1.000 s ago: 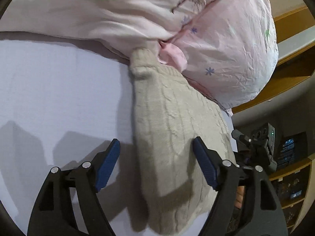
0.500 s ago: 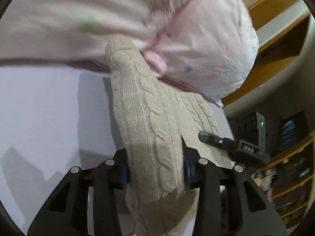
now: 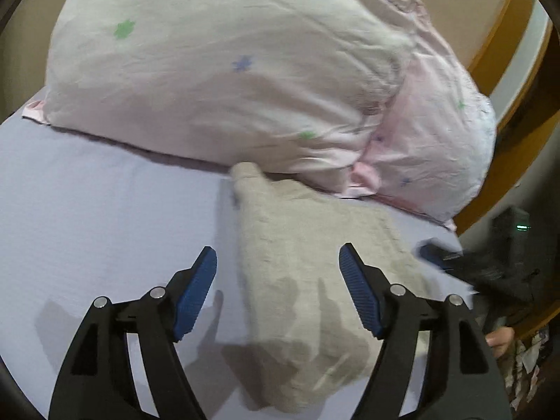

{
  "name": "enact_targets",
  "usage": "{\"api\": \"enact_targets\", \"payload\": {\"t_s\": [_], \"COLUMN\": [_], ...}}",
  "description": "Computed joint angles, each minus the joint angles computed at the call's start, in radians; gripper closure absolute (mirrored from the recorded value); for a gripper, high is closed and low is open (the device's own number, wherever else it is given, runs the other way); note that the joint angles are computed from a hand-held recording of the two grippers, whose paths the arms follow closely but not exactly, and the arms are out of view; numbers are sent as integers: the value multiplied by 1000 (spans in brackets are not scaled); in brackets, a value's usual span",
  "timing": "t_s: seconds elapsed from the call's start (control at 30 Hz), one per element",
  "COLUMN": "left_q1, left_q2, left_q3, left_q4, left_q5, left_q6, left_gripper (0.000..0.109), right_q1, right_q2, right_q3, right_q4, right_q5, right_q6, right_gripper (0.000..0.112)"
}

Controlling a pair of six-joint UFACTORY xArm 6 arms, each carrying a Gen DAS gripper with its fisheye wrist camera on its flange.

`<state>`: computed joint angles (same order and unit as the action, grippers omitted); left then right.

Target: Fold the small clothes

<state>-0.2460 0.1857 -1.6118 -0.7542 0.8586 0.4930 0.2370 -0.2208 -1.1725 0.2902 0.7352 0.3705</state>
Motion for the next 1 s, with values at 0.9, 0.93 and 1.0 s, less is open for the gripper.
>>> {"api": "enact_targets", "payload": {"t_s": [0.9,0.93,1.0], "left_q1": [-242,-261,-277], "left_q2": [-135,-175,-213], "left_q3": [264,338,400], "left_q4": [221,238,300], "left_q5": [-172,-256,-308], "left_q6": [273,321,322], "left_gripper": [28,28,28], "right_q1": [95,106,138], "right_q2": [-183,-194,-192], "right_q3": [157,163,163], "right_q4": [-386,-403,-478], "right_q5": [96,106,119], "right_q6": [201,223,269], "right_gripper": [59,59,59]}}
